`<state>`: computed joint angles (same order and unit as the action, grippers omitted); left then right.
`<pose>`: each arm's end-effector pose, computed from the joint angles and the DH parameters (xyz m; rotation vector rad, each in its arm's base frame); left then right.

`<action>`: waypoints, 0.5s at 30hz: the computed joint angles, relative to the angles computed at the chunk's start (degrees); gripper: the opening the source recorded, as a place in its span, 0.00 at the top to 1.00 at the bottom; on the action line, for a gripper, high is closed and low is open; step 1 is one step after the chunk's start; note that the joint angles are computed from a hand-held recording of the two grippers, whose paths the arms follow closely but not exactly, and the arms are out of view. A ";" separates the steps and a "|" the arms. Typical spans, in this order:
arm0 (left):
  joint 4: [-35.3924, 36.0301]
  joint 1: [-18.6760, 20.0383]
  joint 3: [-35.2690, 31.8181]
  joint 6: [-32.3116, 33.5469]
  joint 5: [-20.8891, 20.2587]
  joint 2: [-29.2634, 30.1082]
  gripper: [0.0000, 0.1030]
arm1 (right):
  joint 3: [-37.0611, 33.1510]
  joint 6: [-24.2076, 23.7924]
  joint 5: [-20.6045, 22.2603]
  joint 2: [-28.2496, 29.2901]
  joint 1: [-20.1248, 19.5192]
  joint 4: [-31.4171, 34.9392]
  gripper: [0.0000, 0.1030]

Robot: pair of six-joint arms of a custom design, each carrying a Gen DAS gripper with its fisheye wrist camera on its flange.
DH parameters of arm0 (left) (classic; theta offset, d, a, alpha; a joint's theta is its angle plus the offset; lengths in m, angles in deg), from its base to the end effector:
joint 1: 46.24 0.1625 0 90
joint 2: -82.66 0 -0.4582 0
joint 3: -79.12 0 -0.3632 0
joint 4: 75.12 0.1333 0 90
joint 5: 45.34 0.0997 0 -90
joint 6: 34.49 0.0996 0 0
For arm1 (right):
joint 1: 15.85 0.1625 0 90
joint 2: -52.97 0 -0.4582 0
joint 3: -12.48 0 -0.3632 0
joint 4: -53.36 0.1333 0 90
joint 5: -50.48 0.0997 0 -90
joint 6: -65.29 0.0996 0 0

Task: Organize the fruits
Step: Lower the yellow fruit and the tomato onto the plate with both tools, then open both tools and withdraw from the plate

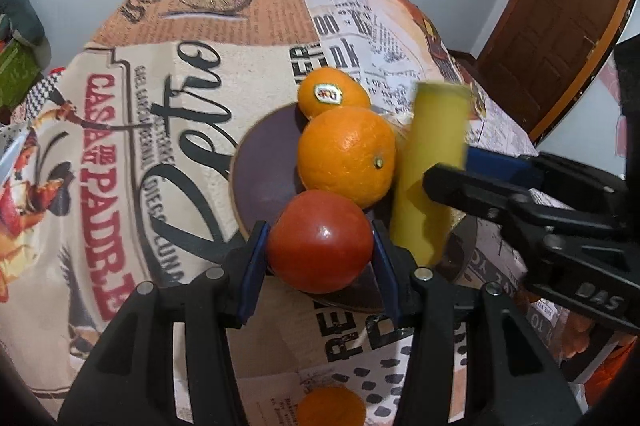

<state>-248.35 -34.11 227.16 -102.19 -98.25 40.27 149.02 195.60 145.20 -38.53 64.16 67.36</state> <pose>-0.2549 -0.2526 0.0102 0.3884 2.4836 -0.6566 0.0867 -0.2287 0.2271 0.9011 -2.5881 0.6021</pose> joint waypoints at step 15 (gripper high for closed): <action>3.81 1.25 -2.15 -0.26 -0.94 -0.32 0.43 | 1.19 -5.14 -1.64 -5.83 -5.41 2.33 0.66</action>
